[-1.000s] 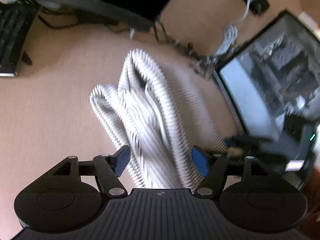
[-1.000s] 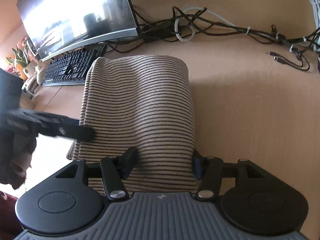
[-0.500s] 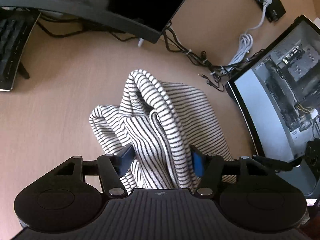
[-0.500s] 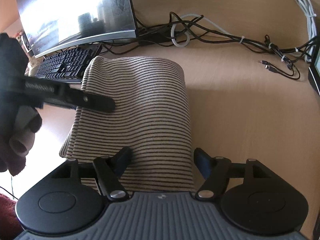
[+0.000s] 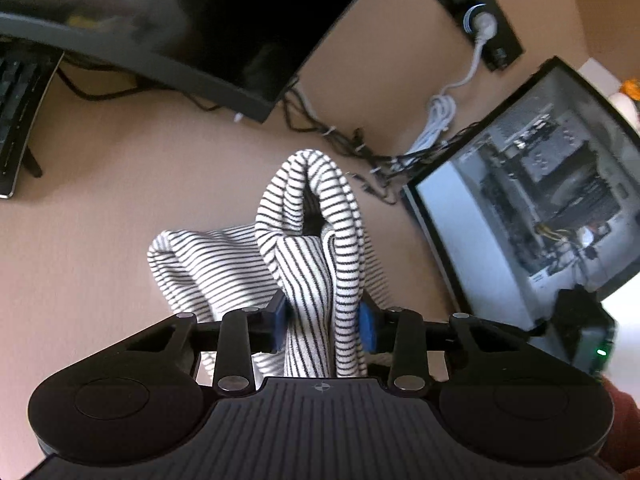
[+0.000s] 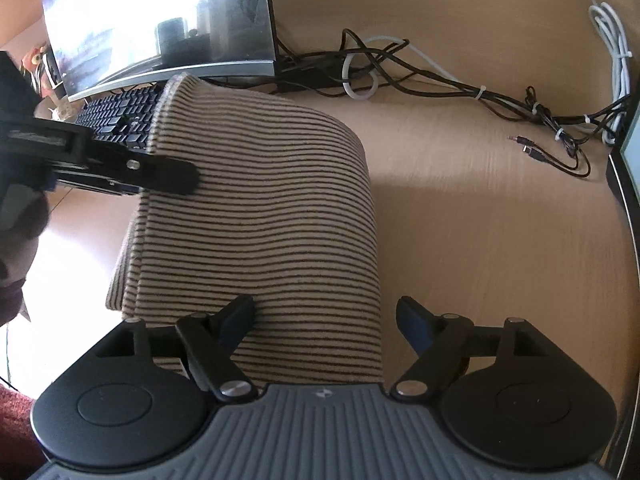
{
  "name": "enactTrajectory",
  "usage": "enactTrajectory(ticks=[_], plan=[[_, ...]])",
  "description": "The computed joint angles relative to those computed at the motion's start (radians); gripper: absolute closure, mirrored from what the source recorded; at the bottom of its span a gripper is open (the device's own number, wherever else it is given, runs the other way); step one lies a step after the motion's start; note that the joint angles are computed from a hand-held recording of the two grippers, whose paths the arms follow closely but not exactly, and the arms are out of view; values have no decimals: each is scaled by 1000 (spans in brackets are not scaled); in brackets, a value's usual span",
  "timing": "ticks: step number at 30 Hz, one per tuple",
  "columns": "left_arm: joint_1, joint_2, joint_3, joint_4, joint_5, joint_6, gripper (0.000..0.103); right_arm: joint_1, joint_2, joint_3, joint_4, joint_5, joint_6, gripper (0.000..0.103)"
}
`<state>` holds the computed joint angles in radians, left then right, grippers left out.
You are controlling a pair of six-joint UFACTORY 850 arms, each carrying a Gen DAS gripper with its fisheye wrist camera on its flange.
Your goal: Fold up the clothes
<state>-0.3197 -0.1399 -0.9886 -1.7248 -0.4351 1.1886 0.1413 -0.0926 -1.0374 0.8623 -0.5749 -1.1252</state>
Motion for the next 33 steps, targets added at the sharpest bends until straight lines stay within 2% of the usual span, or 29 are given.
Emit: enactTrajectory(ticks=[3, 6, 10, 12, 14, 16, 17, 19, 22, 24, 27, 29, 31, 33], plan=[[-4, 19, 20, -15, 17, 21, 65, 0, 5, 3, -7, 3, 3, 22], [2, -7, 12, 118, 69, -118, 67, -1, 11, 9, -16, 2, 8, 22], [18, -16, 14, 141, 54, -162, 61, 6, 18, 16, -22, 11, 16, 20], [4, -3, -3, 241, 92, -221, 56, 13, 20, 18, -36, 23, 31, 18], [-17, 20, -23, 414, 153, -334, 54, 14, 15, 15, -46, 25, 51, 17], [-35, 53, -33, 486, 199, -340, 51, 15, 12, 13, -54, 29, 65, 17], [-41, 64, -40, 459, 206, -292, 49, 15, 12, 14, -53, 31, 67, 15], [-45, 65, -67, 306, 187, -120, 44, 17, 9, 17, -46, 40, 69, 14], [-54, 17, -126, 149, 142, 32, 27, 16, 8, 22, -30, 43, 62, 14], [-61, -38, -159, 217, 156, -48, 27, 15, 10, 24, -25, 45, 53, 14], [-59, -99, -172, 376, 173, -223, 33, 12, 14, 18, -33, 37, 70, 14], [-54, -96, -142, 315, 174, -154, 33, -3, 25, 10, 17, 13, 55, 14], [-49, -87, -109, 179, 167, 3, 33, -32, 26, -13, 126, -39, 14, 12], [-45, -84, -101, 159, 157, 44, 33, -43, -2, -64, 197, -61, 42, 0]])
